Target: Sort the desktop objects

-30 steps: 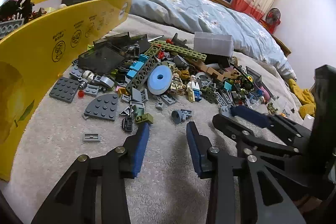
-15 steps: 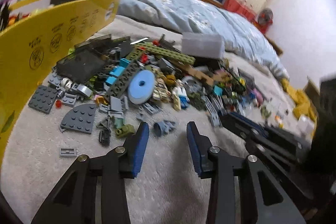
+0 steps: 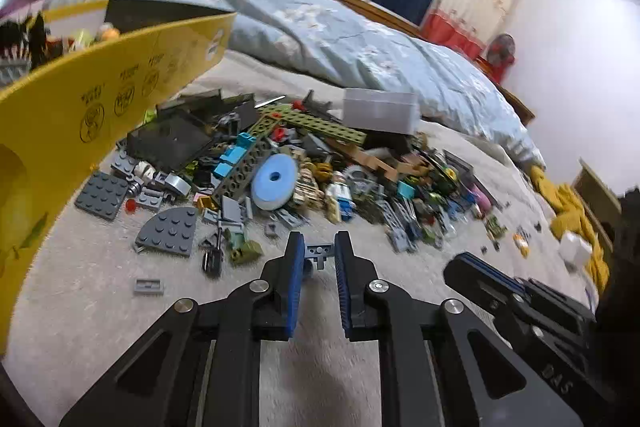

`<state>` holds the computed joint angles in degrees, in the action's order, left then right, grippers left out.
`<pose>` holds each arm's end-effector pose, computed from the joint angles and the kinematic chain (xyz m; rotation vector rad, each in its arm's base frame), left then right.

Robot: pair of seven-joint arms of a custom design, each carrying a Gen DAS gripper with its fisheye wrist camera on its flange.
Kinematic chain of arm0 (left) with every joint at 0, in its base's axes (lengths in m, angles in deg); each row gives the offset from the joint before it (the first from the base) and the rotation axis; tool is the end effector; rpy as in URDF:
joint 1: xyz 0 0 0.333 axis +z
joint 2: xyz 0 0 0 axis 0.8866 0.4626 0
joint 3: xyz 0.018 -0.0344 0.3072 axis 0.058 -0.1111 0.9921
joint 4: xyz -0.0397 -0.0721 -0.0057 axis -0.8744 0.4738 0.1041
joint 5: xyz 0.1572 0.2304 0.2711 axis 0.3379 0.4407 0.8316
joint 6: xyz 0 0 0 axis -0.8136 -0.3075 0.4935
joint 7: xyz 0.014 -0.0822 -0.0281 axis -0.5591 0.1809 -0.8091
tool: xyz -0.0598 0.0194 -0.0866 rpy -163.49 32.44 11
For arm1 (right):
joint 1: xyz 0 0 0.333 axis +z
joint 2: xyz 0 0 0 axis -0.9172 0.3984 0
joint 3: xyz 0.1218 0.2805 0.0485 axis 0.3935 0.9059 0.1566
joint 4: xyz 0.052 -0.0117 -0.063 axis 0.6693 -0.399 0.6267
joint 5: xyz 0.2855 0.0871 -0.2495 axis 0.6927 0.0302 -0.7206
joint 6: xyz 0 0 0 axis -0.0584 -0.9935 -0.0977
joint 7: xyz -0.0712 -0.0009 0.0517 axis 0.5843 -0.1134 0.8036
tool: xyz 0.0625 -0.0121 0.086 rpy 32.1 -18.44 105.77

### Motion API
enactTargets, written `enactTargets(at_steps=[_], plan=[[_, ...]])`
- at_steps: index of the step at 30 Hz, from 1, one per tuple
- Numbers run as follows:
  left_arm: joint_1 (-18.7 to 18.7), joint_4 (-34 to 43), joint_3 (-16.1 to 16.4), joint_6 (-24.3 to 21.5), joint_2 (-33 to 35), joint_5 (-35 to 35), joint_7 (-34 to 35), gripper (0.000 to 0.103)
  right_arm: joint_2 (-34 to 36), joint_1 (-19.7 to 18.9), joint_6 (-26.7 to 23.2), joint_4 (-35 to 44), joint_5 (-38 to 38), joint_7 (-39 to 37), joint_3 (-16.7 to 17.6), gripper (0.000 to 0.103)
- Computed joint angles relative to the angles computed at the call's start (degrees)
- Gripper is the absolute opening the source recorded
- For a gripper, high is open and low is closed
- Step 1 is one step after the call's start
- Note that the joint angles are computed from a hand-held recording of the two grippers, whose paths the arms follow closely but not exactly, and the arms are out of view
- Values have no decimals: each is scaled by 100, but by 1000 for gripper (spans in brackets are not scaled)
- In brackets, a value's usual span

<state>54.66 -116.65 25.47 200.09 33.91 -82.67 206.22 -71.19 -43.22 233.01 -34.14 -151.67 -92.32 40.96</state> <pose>0.6764 -0.3594 0.4047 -1.3179 2.4159 -1.4382 0.5445 0.2847 0.4163 -1.3022 1.8860 -0.8087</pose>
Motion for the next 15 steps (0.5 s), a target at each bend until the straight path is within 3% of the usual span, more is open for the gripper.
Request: enactTargets(at_steps=[3,6,8,10,15], plan=[[216,-486,-202,100,-291,-51,479,17,-45,-22,146,-132,149,-108,30,4],[403,-967,-354,155,-590,-89,1024,17,-33,29,-9,-204,619,-578,102,4],[388,-1156,-256,-21,-755,-36,1184,18,-14,89,-170,-239,930,-847,134,4],[143,-1222,124,-196,-866,183,959,22,10,133,-276,-280,1285,-1106,155,5],[469,-1357,-97,-341,-933,-366,1468,23,-77,212,-211,-441,1248,-969,92,9]])
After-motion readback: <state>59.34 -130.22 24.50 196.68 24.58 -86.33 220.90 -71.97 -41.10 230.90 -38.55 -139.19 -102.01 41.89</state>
